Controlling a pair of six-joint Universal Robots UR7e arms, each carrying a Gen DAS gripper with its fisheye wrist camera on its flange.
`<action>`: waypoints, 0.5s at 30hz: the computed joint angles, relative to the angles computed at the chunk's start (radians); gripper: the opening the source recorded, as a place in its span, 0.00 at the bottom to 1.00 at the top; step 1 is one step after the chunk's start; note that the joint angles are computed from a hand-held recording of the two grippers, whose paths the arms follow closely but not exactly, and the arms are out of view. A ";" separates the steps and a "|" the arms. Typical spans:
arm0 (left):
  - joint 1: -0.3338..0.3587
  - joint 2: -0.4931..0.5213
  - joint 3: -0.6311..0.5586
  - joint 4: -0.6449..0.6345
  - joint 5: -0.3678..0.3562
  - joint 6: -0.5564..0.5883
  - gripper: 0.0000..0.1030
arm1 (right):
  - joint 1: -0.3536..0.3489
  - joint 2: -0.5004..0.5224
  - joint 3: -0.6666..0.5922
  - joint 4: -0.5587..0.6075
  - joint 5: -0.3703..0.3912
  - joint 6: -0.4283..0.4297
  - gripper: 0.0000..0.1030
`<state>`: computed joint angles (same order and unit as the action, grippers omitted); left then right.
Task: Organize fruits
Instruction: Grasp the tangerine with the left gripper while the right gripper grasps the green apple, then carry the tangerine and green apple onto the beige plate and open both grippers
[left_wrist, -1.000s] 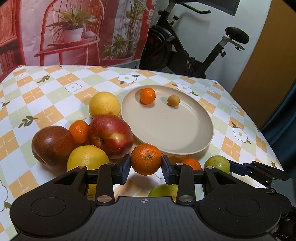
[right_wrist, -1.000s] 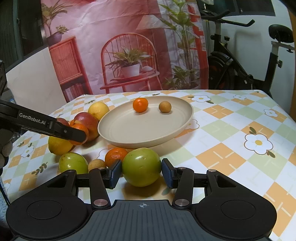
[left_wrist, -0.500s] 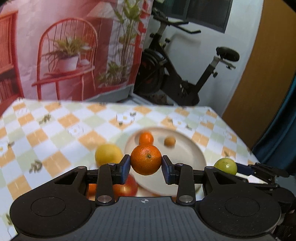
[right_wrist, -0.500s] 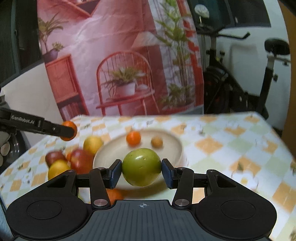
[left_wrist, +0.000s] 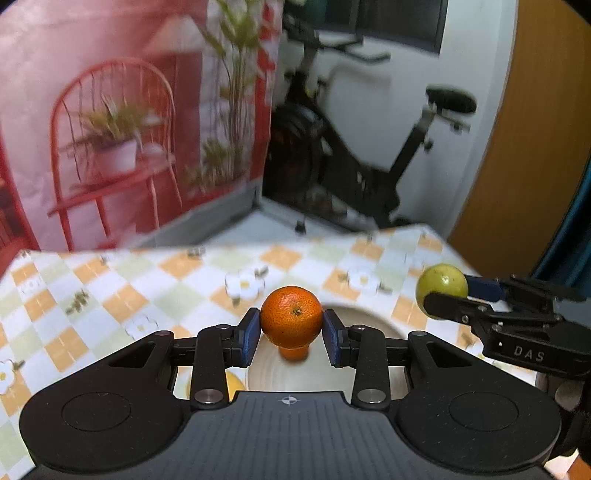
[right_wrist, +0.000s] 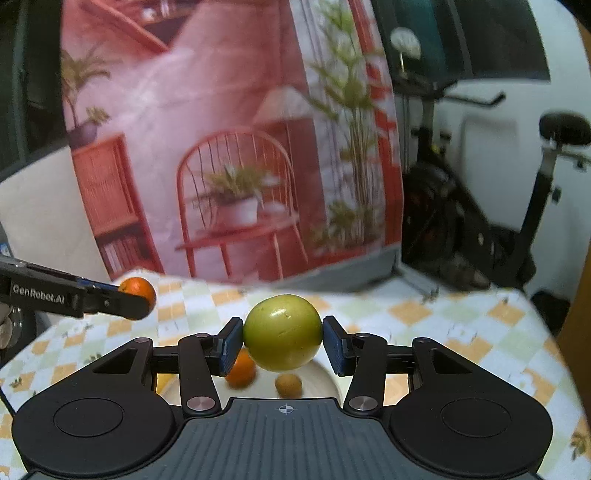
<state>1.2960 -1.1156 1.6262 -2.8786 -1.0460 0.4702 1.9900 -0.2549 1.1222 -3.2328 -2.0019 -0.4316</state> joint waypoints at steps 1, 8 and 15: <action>0.004 0.017 -0.020 0.035 0.010 -0.005 0.37 | -0.005 0.006 -0.013 0.028 -0.007 0.010 0.42; 0.036 0.119 -0.158 0.207 0.049 -0.027 0.37 | -0.042 0.042 -0.134 0.268 -0.023 0.159 0.42; 0.070 0.170 -0.240 0.332 0.054 -0.042 0.37 | -0.052 0.107 -0.289 0.567 -0.064 0.130 0.42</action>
<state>1.3659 -0.9457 1.3858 -2.5466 -0.9920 0.4284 1.9385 -0.1482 0.8331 -2.6656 -2.0659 -0.3020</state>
